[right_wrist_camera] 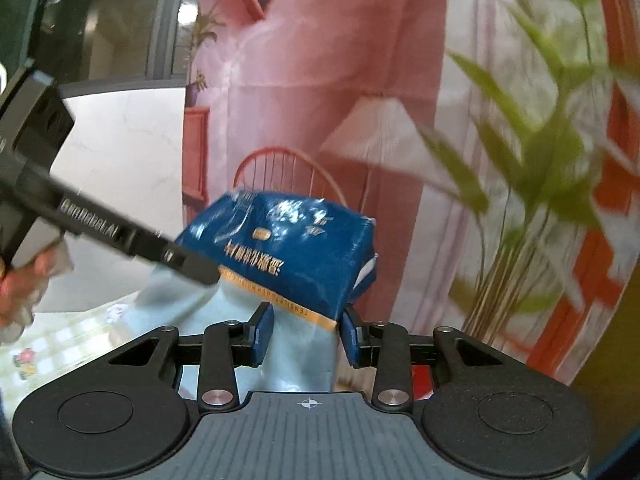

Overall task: Organize soft objects
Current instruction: 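Lift the blue packet into the red box and open the left gripper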

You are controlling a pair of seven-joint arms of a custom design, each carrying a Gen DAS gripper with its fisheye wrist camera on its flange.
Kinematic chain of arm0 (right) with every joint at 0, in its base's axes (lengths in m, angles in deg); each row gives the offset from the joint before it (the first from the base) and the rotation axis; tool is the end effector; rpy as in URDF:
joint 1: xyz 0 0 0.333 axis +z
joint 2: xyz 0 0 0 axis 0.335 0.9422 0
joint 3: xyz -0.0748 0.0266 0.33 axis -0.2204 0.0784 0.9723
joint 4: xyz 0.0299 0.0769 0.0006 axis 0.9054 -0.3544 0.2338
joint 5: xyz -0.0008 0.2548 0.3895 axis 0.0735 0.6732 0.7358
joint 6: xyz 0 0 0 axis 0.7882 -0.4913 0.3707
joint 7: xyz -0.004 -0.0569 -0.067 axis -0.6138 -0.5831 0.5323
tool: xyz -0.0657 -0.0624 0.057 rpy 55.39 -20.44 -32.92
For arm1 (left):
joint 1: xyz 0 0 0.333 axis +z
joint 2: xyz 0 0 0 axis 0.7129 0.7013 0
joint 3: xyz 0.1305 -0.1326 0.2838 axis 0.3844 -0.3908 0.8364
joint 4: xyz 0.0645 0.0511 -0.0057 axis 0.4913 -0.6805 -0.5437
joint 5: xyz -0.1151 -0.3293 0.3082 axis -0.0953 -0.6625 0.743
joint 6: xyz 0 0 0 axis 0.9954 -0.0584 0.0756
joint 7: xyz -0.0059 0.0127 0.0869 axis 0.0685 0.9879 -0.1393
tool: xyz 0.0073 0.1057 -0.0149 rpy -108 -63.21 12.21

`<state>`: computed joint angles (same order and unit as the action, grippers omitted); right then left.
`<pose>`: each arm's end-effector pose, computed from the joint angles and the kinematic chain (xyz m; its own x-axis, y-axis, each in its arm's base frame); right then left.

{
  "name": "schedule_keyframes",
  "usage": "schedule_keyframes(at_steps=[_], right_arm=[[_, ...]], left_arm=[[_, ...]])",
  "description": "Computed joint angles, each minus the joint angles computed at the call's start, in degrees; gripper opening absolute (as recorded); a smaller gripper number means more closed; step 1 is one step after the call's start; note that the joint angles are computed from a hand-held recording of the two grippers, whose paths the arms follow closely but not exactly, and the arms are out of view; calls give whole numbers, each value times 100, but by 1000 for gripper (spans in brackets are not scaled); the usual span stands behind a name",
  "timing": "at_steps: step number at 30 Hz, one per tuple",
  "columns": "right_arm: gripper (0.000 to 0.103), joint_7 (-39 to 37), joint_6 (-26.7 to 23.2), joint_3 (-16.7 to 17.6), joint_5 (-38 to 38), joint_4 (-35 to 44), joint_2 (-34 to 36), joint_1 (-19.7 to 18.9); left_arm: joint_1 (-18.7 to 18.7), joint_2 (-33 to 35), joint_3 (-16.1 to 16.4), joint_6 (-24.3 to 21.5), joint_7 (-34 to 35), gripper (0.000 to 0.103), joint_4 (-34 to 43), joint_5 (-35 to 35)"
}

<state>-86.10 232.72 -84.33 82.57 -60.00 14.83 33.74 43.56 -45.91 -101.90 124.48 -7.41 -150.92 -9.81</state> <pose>0.6603 0.2037 0.6255 0.8221 -0.5568 0.1189 -0.1185 -0.3715 -0.9208 0.5425 -0.2742 0.6258 -0.0444 -0.9926 0.1133 -0.4242 -0.0839 -0.9017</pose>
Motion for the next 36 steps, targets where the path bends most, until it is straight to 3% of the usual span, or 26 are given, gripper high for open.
schedule_keyframes(at_steps=[5, 9, 15, 21, 25, 32, 36], right_arm=[[31, -617, 629, 177, 223, 526, 460, 81], [30, -602, 1090, 346, -100, 778, 867, 76], [30, 150, 1271, 482, -1162, 698, 1207, -37], [30, 1166, 1166, 520, -2044, 617, 1394, -186], [30, 2079, 811, 435, -2787, 634, 1475, -205], [29, 3596, 131, 368, -3616, 885, 1695, -248], [29, 4095, -144, 378, -3826, 998, 1778, -295]], left_arm=[[-14, 492, 95, -160, 54, 31, 563, 412], [-328, 883, 451, -236, 879, 31, 701, -425], [-641, 1305, 713, -420, 1987, 31, 774, -1802], [-784, 1690, 797, -668, 2927, 31, 975, -3052], [-839, 1823, 825, -932, 3321, 31, 994, -3597], [-924, 2028, 873, -1325, 3565, 31, 1169, -3884], [-962, 2112, 892, -1461, 3615, 31, 1277, -3902]])
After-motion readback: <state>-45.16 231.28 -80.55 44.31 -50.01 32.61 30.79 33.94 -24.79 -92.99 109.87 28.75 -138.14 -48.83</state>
